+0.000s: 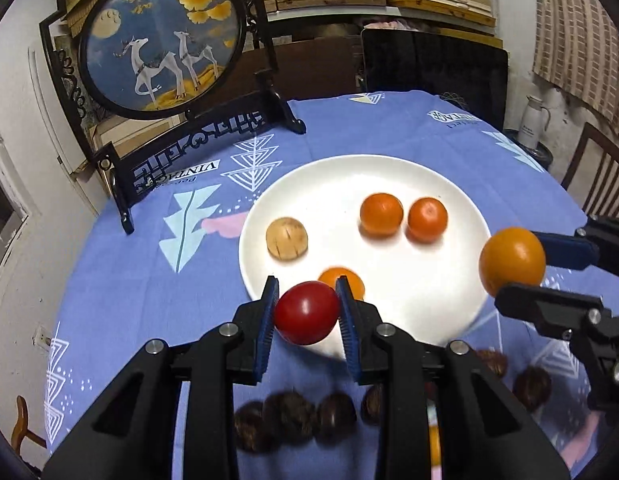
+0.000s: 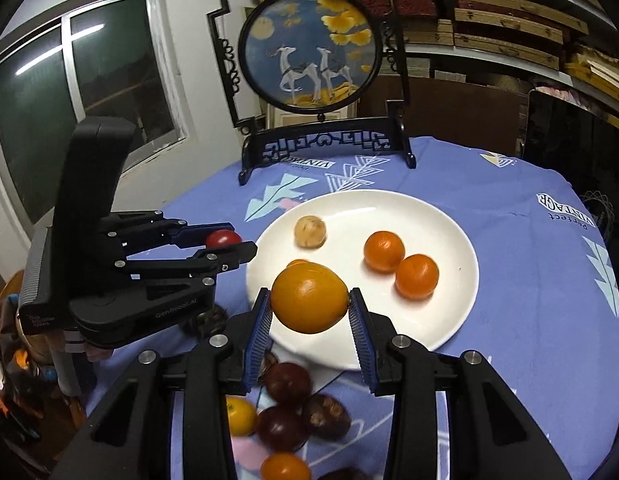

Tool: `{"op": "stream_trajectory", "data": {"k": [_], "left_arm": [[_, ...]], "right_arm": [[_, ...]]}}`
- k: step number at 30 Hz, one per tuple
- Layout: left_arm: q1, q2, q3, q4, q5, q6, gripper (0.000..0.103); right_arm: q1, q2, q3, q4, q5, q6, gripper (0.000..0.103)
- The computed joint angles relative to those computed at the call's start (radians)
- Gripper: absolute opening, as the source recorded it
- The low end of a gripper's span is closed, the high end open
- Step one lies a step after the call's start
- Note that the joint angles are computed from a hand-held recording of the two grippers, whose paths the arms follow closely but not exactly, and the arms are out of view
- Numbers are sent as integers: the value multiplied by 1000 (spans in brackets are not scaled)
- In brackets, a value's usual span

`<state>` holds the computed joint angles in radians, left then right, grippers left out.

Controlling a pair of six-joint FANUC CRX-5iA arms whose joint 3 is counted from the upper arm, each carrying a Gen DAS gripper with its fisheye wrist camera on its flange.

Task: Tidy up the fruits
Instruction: 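Place the tomato and yellow-orange fruit on the white plate, opening both tools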

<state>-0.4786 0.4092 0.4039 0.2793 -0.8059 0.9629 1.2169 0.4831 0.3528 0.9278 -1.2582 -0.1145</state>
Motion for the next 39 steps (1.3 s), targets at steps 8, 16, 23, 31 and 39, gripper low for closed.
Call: {"op": "stream_trajectory", "data": {"k": [8, 16, 23, 31, 39], "left_arm": [[-14, 96, 135, -35, -37, 41, 28], [-19, 174, 244, -54, -70, 91, 28], [-32, 261, 385, -108, -152, 146, 28], [-46, 331, 494, -142, -233, 178, 61], [0, 216, 306, -59, -140, 163, 65]], "right_arm": [[-45, -33, -48, -19, 26, -16, 39], [-80, -3, -22, -1, 25, 29, 40], [-118, 46, 49, -23, 7, 89, 39], [-124, -8, -57, -17, 70, -71, 43], [-88, -27, -88, 13, 75, -146, 63]]}}
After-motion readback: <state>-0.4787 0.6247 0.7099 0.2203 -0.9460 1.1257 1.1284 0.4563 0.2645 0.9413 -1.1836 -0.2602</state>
